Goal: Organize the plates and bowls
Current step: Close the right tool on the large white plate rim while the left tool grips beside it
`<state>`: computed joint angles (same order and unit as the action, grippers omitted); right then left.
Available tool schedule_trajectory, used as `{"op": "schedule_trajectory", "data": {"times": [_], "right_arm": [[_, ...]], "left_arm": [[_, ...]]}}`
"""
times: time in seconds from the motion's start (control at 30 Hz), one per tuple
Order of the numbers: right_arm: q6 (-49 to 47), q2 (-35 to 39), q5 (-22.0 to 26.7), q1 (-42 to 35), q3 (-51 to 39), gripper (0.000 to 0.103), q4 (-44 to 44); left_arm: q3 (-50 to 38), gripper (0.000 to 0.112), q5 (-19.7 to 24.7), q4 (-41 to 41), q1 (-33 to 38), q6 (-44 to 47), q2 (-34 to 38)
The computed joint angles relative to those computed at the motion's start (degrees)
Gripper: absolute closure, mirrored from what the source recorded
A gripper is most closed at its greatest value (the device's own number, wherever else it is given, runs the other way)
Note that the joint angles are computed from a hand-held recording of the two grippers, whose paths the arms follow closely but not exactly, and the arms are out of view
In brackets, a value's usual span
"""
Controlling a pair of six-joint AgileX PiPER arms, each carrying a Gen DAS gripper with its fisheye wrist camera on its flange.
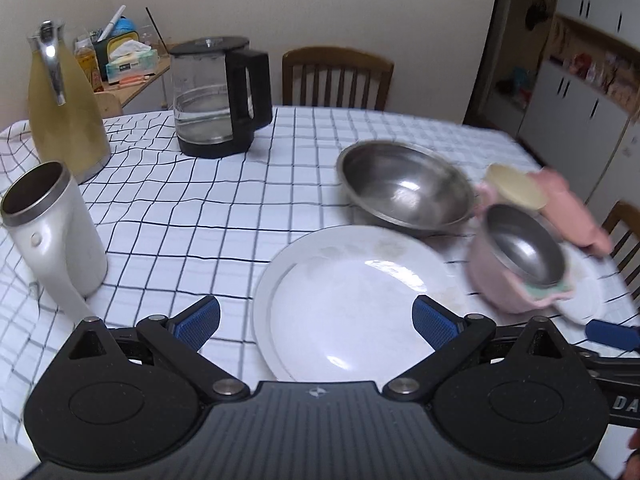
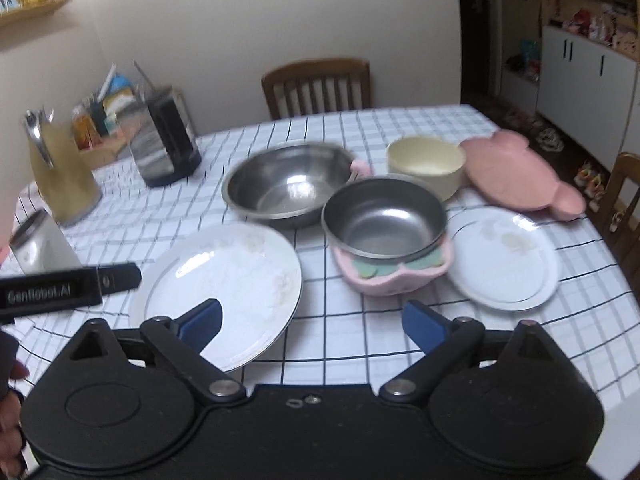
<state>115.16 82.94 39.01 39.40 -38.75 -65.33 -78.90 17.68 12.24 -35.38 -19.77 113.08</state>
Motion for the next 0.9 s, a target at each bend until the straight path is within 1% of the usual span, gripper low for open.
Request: {"op": "schedule_trajectory", "data": {"times": [0.07,0.2,0.27,0.33,0.37,0.4,0.47,0.5,0.57,0.6,0.63,0.67,0.73,0.77,0.8,0.83,0.9], "right_arm": [[0.03,2.48,-3.75,-2.80,-0.53,0.010,-1.27],[-1.56,7.50,-9.77,-8.07,-2.52,0.022,-1.47],[-1.34,9.41,-12.86,-10.43,-3.21,0.024,-2.01],[-1.06,11.06,-15.38,-12.23,-3.81,0.029,-2.46],[-1.19,11.84,-16.42,-12.98,-4.19,0.030,-2.28],[-1.12,12.38,-17.79,-13.82,-4.31,0.035,-2.48],[-2.41,13.32,-19.57,-15.13,-4.90,0.040,-1.22],[-2.46,13.61,-20.71,-15.76,-4.99,0.043,-1.12],[-4.45,14.52,-21.71,-16.48,-5.72,0.044,0.50],[-4.54,14.78,-22.06,-16.74,-5.86,0.047,0.52],[-4.46,15.07,-22.63,-17.07,-6.00,0.048,0.36],[-4.94,15.70,-22.98,-17.36,-6.51,0.048,0.76],[-5.53,16.27,-23.58,-17.85,-6.89,0.052,1.71],[-6.22,16.54,-23.91,-18.13,-7.07,0.054,2.58],[-6.72,16.61,-24.31,-18.37,-7.04,0.057,3.24],[-6.86,16.70,-24.90,-18.65,-6.95,0.062,3.47],[-8.58,16.89,-25.88,-19.38,-6.90,0.067,5.12]], "left_arm": [[-3.60,0.010,1.42,-0.58,0.75,1.42,3.35],[-11.51,0.010,5.27,-4.85,2.68,5.77,9.68],[-16.79,0.010,8.81,-7.61,3.63,8.42,13.19],[-21.95,0.012,12.42,-13.80,5.18,12.84,16.43],[-24.51,0.015,14.32,-14.78,5.67,12.97,18.02],[-26.56,0.017,15.85,-13.73,5.80,11.65,19.26],[-30.20,0.019,18.00,-13.43,6.21,11.22,21.55],[-31.64,0.023,18.96,-13.58,6.37,11.31,22.40],[-34.72,0.032,21.09,-14.43,6.70,12.10,24.19],[-36.72,0.038,22.37,-15.15,6.84,12.87,25.37],[-38.28,0.042,23.52,-15.41,6.87,13.23,26.31],[-39.72,0.043,24.55,-15.43,6.89,13.25,27.18],[-41.84,0.052,26.09,-16.83,7.20,14.28,28.47],[-42.70,0.053,26.70,-17.39,7.32,14.53,28.97],[-43.46,0.056,27.20,-18.02,7.48,14.87,29.41],[-43.99,0.061,27.66,-18.79,7.67,15.33,29.69],[-44.97,0.068,28.73,-19.81,7.96,15.67,30.17]]}}
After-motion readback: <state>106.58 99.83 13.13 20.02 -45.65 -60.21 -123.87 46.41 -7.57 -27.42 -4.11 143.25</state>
